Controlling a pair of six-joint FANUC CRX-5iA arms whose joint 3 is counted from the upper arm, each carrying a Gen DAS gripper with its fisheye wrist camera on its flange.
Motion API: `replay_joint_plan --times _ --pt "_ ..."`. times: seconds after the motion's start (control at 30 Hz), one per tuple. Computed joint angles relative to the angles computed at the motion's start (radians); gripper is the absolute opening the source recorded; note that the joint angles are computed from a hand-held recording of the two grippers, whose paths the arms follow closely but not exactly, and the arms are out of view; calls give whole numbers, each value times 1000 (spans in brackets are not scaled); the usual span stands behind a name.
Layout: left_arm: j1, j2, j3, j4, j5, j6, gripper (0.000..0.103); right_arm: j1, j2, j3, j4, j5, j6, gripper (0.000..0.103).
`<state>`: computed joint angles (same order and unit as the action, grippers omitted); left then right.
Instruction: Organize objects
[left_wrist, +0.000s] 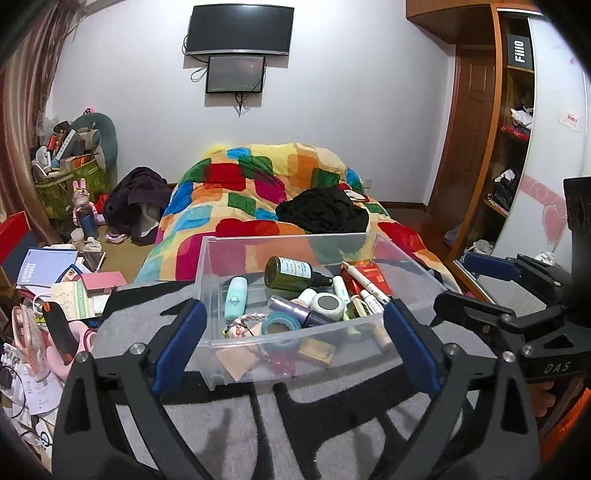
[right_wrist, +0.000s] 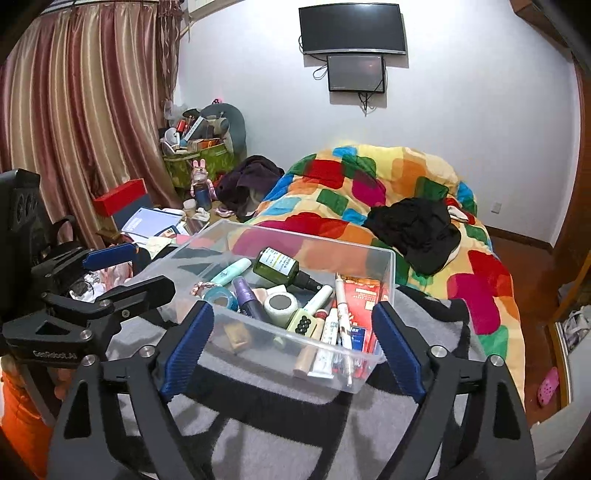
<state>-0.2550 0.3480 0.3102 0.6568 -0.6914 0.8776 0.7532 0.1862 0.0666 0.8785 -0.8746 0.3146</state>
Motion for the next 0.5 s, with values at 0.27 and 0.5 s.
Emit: replay_joint_plan --times 0.27,0.5 --pt "4 -25 -64 42 -12 -23 100 20 -22 -50 21 -13 -48 91" --pt "9 -27 -74 33 -25 8 100 26 -31 -68 35 -17 -63 91"
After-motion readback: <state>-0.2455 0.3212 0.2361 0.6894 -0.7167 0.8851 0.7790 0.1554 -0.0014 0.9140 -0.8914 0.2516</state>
